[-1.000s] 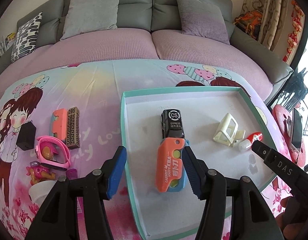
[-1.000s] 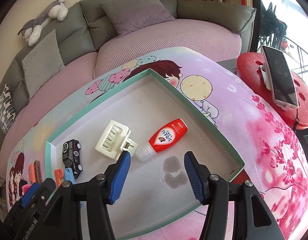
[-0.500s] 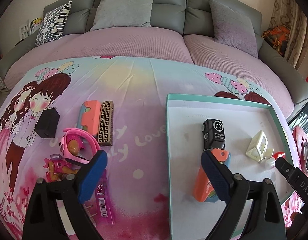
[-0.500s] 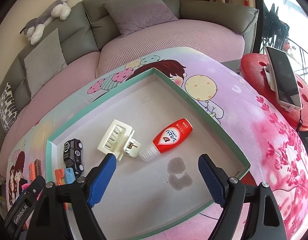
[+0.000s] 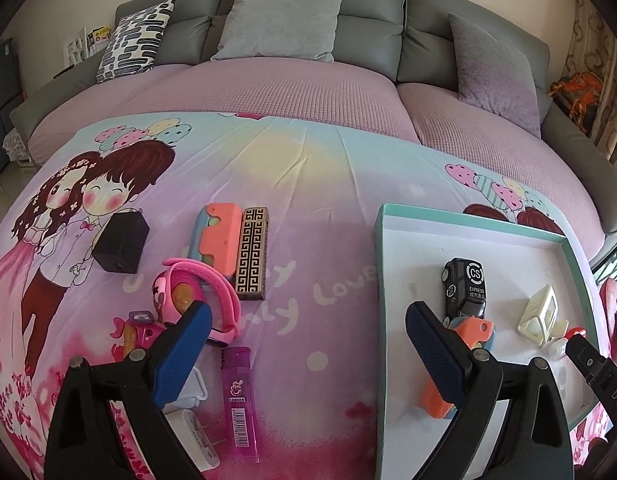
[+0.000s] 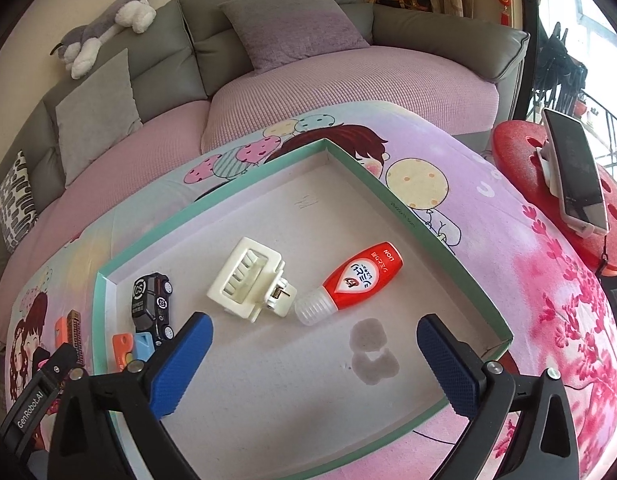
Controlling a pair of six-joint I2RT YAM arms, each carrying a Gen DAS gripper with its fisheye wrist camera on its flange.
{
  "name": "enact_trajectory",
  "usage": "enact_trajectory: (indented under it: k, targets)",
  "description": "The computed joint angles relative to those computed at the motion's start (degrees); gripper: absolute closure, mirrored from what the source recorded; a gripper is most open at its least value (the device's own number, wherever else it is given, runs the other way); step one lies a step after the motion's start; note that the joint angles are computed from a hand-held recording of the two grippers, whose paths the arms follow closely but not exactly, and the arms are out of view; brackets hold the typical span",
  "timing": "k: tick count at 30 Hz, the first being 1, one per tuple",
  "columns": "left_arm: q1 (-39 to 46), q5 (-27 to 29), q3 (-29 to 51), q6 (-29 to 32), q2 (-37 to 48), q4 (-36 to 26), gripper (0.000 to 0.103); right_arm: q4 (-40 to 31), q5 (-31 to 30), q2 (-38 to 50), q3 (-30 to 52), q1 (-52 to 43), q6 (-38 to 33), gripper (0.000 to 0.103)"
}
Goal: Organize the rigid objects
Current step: 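Lower the orange carrot knife into the tray beside the car and open the left tool, then withdraw both tools from the tray toward the remaining items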
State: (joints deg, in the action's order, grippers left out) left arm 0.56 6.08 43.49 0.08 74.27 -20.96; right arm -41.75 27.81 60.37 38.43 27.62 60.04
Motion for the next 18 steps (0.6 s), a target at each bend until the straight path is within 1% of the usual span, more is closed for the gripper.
enact_trajectory:
  k: [5, 9, 15, 18]
  targets:
    - [1.5, 2.1, 0.4, 1.1, -0.1, -0.4, 0.005, 0.2, 2.4, 0.5, 1.2, 2.3, 1.6, 0.000]
    - [3.5, 3.8, 1.2, 2.3, -0.8, -1.7, 0.005, 2.6, 2.4, 2.3, 2.4, 4.6, 0.7, 0.000]
    - [9.0, 5.4, 4.2, 4.3, 0.5, -4.1, 0.005, 5.4, 3.0, 7.6, 5.8, 8.5, -0.8, 0.000]
    - [12.8, 6.0, 6.0, 5.5, 1.7, -4.6, 0.005, 7.9, 2.5, 8.8, 6.7, 9.9, -1.2, 0.000]
